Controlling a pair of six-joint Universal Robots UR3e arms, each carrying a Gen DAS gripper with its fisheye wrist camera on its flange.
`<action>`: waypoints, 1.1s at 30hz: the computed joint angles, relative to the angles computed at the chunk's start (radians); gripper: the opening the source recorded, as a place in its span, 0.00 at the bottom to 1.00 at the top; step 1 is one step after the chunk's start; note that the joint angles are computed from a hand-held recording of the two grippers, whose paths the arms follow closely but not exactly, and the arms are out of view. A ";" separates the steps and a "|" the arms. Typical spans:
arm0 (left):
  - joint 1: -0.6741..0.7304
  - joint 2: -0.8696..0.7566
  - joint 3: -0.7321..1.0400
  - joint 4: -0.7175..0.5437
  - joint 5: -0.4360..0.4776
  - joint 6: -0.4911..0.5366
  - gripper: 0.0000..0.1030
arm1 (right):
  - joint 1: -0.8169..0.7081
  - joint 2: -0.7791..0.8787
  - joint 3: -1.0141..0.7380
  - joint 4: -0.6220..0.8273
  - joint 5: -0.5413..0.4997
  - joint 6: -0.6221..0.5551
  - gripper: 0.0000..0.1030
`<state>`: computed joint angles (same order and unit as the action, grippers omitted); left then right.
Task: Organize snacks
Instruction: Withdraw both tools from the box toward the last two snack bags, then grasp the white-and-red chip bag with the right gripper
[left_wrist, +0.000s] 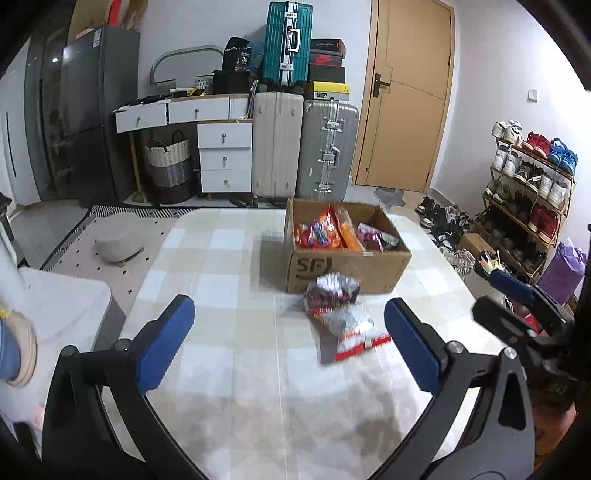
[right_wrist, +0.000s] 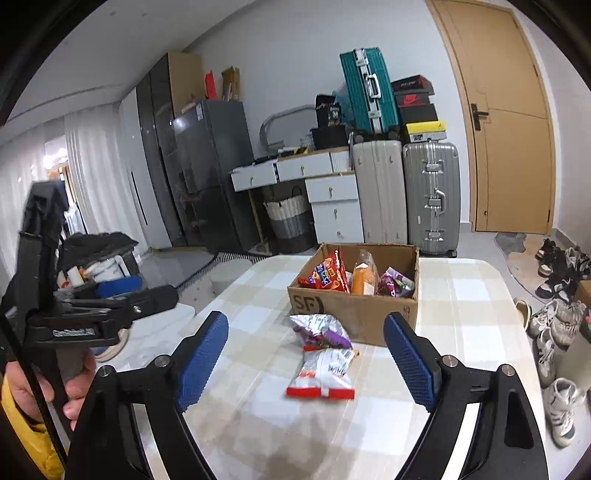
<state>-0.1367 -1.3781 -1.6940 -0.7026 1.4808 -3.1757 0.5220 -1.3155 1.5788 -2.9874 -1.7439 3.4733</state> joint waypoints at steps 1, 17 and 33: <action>-0.005 0.020 -0.036 0.014 0.007 -0.007 1.00 | 0.016 -0.013 0.036 -0.032 -0.016 0.010 0.86; -0.022 0.078 -0.274 0.174 0.046 -0.042 1.00 | 0.144 -0.034 0.325 -0.305 -0.220 0.098 0.95; 0.009 -0.294 -0.177 0.311 0.021 -0.039 1.00 | -0.052 0.247 0.007 -0.057 0.091 0.104 0.95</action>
